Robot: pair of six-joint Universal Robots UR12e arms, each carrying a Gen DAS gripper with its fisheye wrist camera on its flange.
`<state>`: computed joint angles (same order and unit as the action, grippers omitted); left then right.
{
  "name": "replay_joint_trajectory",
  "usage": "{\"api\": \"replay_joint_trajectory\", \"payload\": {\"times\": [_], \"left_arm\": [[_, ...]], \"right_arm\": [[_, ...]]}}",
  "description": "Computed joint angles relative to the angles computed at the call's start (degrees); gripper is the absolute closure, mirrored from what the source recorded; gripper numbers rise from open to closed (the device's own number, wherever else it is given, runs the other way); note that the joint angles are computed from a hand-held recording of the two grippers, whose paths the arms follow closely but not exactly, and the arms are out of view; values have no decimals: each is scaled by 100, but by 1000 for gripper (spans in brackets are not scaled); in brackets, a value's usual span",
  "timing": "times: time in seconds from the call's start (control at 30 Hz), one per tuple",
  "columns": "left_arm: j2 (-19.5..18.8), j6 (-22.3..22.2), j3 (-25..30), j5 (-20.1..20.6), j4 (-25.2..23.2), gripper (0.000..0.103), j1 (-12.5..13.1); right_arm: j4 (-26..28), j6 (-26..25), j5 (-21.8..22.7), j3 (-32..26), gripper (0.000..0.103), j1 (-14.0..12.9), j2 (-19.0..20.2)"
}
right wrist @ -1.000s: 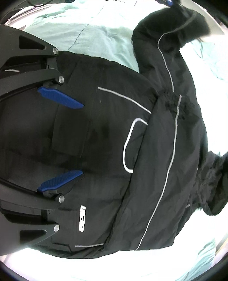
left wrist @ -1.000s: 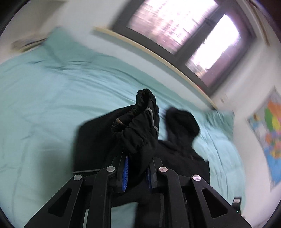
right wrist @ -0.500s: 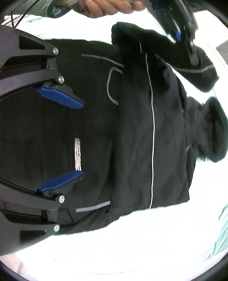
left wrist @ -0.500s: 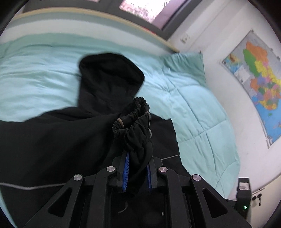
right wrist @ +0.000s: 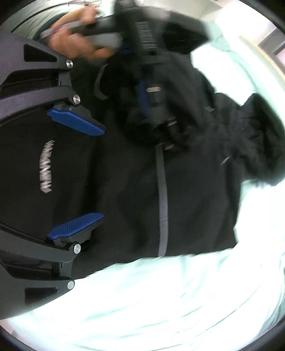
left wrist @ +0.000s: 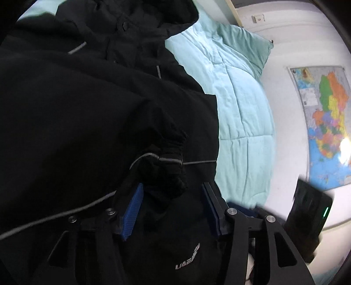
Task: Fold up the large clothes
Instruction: 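Carry the sleeve over the jacket body and release with the left gripper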
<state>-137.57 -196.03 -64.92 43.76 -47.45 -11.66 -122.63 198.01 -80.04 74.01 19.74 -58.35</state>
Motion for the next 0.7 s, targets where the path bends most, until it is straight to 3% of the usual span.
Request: {"api": "replay_joint_trajectory", "payload": {"times": [0.2,0.33,0.5,0.53,0.6,0.7], "left_arm": [[505,184,-545,486,229,39,80],[911,8,-1100,624,576,38,260],[1224,-135,-1473,1143,890,38,330],[1276,-156,-1526,1273,930,38,339],[1351,-234,-1624,1408,1105,38,365],[1423,-352,-1663,1618,1273,38,403]], "right_arm": [[-257,213,573,-500,28,-65,436],[-112,480,720,-794,28,-79,730],[-275,883,1635,-784,28,-178,939],[-276,810,1814,-819,41,-179,983],[-146,578,1669,-897,59,-126,993],[-588,388,1476,-673,70,-115,763]]}}
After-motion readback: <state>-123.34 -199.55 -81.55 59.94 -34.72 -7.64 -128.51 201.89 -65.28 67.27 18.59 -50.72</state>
